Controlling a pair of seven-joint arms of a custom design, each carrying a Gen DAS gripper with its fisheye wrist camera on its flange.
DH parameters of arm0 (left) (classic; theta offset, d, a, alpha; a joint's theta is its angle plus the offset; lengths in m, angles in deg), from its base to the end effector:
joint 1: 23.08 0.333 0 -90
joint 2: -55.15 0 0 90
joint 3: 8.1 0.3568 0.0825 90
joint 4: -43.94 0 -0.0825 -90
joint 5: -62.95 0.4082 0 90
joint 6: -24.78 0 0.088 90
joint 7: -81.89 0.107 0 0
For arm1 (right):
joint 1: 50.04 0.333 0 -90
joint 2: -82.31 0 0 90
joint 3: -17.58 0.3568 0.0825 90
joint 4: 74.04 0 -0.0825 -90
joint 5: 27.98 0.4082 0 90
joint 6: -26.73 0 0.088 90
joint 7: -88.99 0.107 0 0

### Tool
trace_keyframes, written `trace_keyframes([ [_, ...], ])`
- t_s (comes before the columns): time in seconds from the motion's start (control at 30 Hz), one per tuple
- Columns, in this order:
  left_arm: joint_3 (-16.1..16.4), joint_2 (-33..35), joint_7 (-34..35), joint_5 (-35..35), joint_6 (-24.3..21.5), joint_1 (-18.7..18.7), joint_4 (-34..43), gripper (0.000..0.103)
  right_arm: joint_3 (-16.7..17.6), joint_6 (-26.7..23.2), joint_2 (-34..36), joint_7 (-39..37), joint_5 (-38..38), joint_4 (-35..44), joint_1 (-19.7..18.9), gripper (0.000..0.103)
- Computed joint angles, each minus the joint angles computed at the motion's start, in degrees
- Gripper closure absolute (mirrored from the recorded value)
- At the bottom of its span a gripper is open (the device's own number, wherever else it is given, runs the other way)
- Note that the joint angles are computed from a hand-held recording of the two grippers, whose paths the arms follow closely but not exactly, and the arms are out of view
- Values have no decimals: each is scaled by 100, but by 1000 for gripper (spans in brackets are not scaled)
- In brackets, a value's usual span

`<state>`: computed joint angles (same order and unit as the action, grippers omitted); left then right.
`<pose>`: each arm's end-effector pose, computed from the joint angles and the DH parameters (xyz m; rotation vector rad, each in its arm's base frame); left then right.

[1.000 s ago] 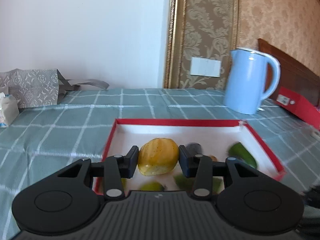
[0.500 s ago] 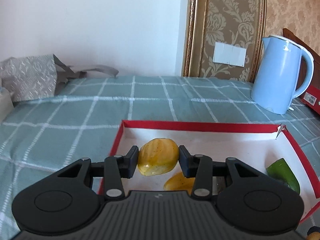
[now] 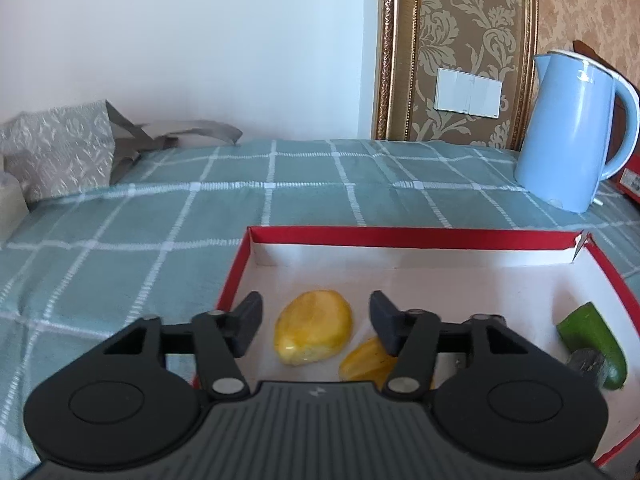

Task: Organize fruits
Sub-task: 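Open both grippers over the tray, releasing the jackfruit piece and the kiwi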

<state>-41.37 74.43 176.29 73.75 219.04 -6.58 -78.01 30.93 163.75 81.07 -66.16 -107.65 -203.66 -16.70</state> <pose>0.6247 -0.1766 0.4169 -1.2630 2.0213 -1.0904 0.3855 0.3972 0.4154 -1.5009 1.7549 -0.9200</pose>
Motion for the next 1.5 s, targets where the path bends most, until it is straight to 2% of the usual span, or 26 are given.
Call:
trace_keyframes([
  [0.03, 90, -56, 35, -26, 86, -75, -58, 37, 6, -23, 1, -6, 11, 5, 6, 76],
  [0.2, -539, -181, -570, 630, 259, 772, -329, 32, 30, -137, -65, -51, 17, 1, 22, 76],
  [0.23, -524, -249, -657, 730, 365, 817, -415, 32, 38, -169, -78, -63, 8, 8, 25, 76],
  [0.3, -150, -448, -644, 636, 623, 518, -608, 30, 49, -233, -103, -108, -7, 28, 25, 76],
  [0.33, -66, -525, -699, 705, 708, 482, -692, 29, 53, -270, -109, -122, -26, 43, 23, 76],
  [0.5, -264, -824, -1841, 1852, 1065, 1057, -1088, 29, 28, -394, -86, -367, -151, 242, -28, 76],
  [0.57, -473, -882, -2719, 2764, 1176, 1498, -1148, 29, -13, -460, -8, -557, -209, 404, -71, 76],
  [0.67, -445, -969, -3371, 3511, 1420, 1680, -1254, 29, -164, -285, 163, -782, -239, 702, -204, 76],
  [0.77, -315, -983, -3742, 4008, 1486, 1646, -1246, 29, -318, -140, 440, -1123, -126, 1075, -328, 76],
  [0.97, 45, -949, -4091, 4337, 1372, 1320, -1112, 29, -660, 152, 1109, -1758, 472, 1837, -483, 76],
  [1.2, 391, -867, -5016, 5031, 1289, 1116, -863, 29, -954, 205, 1623, -2330, 1124, 2346, -415, 76],
  [1.33, 678, -902, -5046, 5024, 1275, 839, -858, 29, -1073, 294, 1742, -2421, 1345, 2439, -374, 75],
  [1.37, 748, -909, -5053, 5028, 1244, 766, -853, 29, -1098, 272, 1760, -2440, 1358, 2457, -352, 72],
  [1.43, 884, -914, -5077, 5032, 1219, 622, -839, 29, -1128, 191, 1799, -2497, 1409, 2508, -312, 52],
  [1.5, 1036, -930, -5043, 4975, 1226, 468, -849, 29, -1155, 158, 1807, -2515, 1411, 2516, -277, 43],
])
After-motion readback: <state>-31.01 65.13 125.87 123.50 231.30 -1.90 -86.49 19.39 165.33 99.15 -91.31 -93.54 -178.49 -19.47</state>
